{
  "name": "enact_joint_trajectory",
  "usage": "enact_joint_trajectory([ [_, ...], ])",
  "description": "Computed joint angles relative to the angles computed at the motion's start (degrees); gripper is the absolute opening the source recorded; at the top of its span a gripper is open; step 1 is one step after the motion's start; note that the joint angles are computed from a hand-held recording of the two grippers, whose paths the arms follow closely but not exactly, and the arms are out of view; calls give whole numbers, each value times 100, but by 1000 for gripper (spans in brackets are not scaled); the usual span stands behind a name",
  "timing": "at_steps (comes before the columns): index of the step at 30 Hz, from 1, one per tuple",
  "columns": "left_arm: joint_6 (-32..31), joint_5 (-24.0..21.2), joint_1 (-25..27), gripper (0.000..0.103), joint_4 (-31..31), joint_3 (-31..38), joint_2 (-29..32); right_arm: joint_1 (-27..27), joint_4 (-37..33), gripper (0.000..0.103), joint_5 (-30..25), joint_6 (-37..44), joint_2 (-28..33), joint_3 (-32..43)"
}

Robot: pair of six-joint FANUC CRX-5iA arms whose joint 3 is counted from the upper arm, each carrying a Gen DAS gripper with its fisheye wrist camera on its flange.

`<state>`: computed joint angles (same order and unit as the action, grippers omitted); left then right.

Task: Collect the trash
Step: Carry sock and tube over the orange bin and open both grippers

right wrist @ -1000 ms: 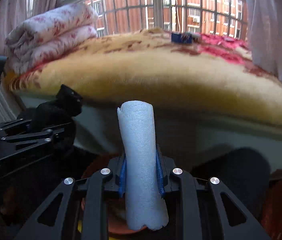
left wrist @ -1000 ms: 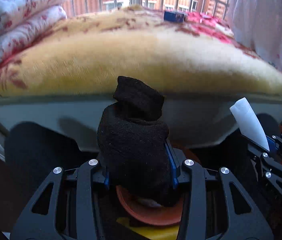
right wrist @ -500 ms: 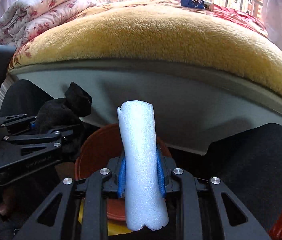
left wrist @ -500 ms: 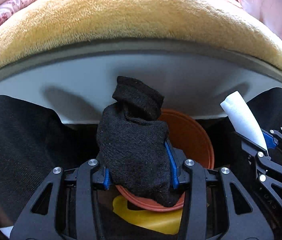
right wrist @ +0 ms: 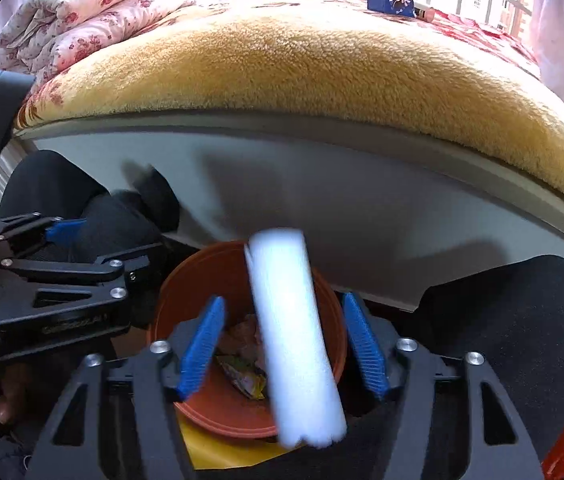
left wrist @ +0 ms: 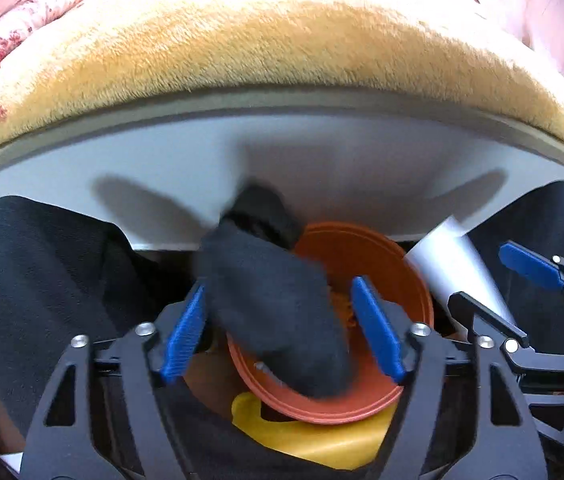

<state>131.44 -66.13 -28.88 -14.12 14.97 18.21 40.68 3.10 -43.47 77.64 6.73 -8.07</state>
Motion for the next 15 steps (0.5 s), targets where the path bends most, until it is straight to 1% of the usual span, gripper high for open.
enact_joint_trajectory([
  [8,224,-15,-51,73,-73,38,-4,-83,-5,62,39,-64,-46,-18],
  [15,260,-134,-117,73,-260,154,-28,-167,-45,62,96,-65,-161,-67],
])
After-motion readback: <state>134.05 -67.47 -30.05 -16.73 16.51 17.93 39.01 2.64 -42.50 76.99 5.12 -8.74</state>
